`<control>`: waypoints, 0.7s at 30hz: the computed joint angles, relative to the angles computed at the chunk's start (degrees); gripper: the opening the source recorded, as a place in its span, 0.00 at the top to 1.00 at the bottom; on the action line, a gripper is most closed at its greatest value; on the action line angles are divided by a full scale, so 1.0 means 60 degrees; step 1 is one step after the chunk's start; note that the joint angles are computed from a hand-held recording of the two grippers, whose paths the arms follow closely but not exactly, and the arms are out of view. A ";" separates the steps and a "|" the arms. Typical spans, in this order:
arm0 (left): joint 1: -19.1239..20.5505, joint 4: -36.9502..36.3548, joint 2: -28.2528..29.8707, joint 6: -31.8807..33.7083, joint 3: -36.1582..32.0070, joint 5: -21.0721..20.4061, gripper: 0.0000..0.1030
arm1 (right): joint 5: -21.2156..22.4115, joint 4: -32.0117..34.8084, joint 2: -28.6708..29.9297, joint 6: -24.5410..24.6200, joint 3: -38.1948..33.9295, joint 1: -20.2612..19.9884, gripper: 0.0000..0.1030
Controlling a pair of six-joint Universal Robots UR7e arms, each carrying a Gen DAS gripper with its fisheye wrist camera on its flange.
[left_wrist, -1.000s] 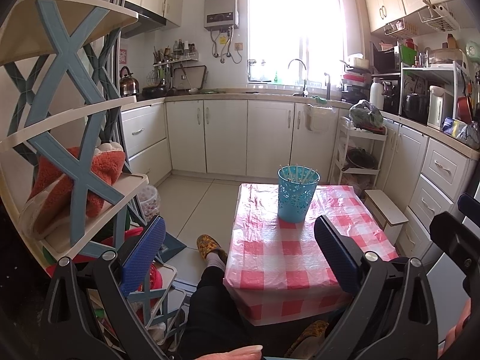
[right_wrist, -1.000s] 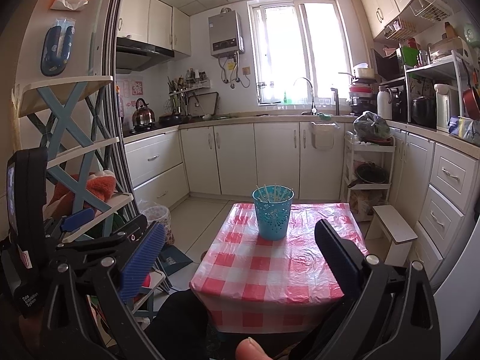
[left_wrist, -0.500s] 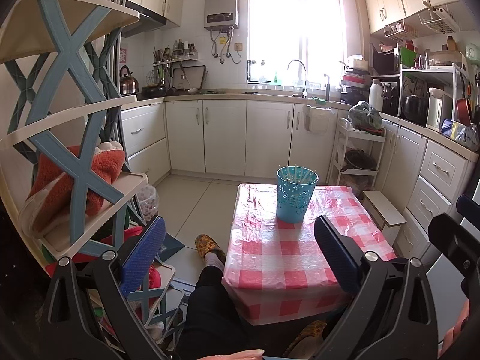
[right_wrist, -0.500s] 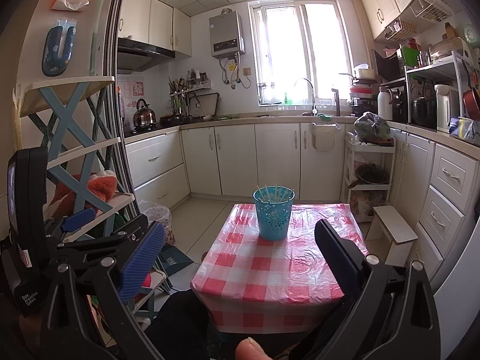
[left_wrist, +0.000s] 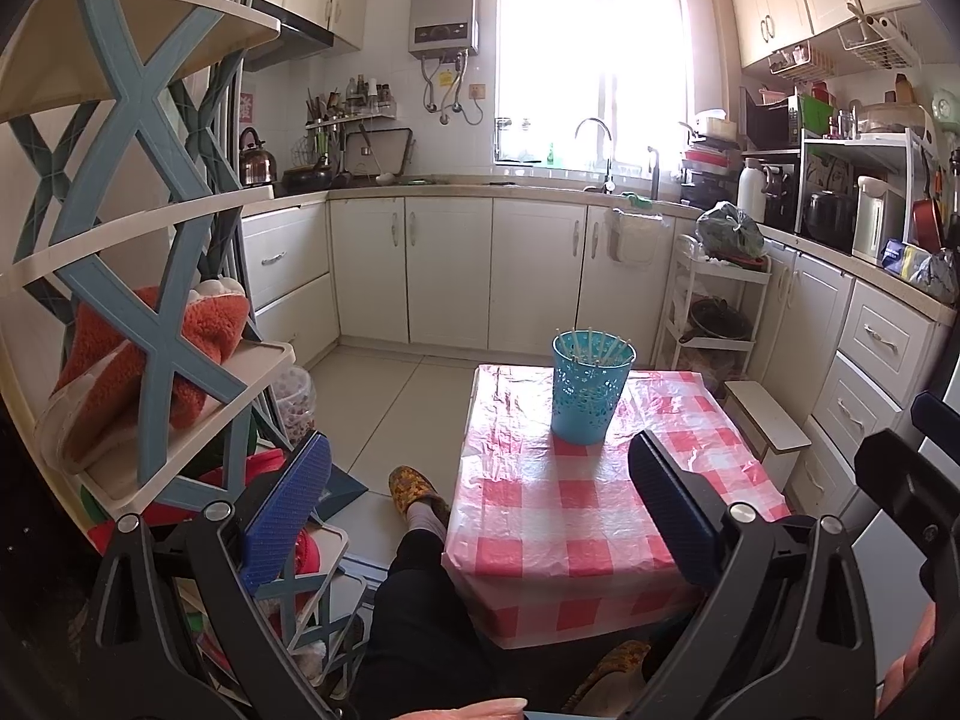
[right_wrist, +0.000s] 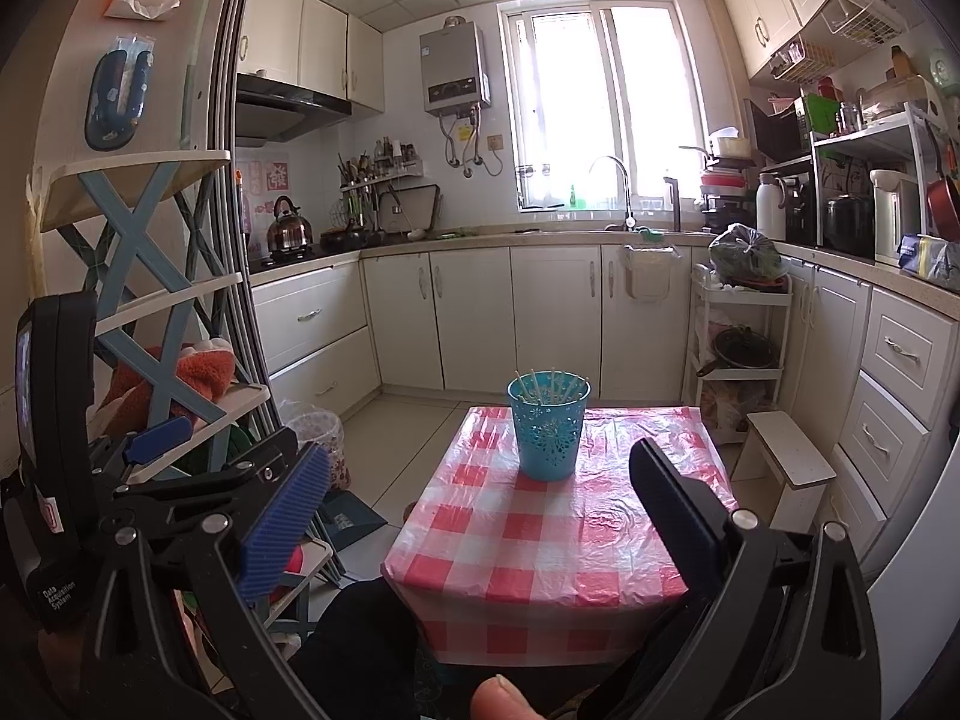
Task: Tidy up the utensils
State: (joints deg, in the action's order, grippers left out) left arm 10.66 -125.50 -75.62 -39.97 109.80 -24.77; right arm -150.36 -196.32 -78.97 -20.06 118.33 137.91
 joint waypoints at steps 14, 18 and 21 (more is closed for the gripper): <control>-0.0074 -0.1597 0.0508 0.1131 0.0216 0.0597 0.07 | 0.0229 0.0228 -0.0189 -0.0010 0.0052 -0.0288 0.07; 0.0418 -0.1515 0.0838 0.1185 -0.0188 -0.0085 0.07 | 0.0409 0.0303 -0.0408 0.0072 0.0009 -0.0798 0.07; 0.0782 -0.1706 0.1279 0.1541 -0.0518 -0.0347 0.07 | 0.0492 0.0404 -0.0506 0.0218 -0.0064 -0.1276 0.07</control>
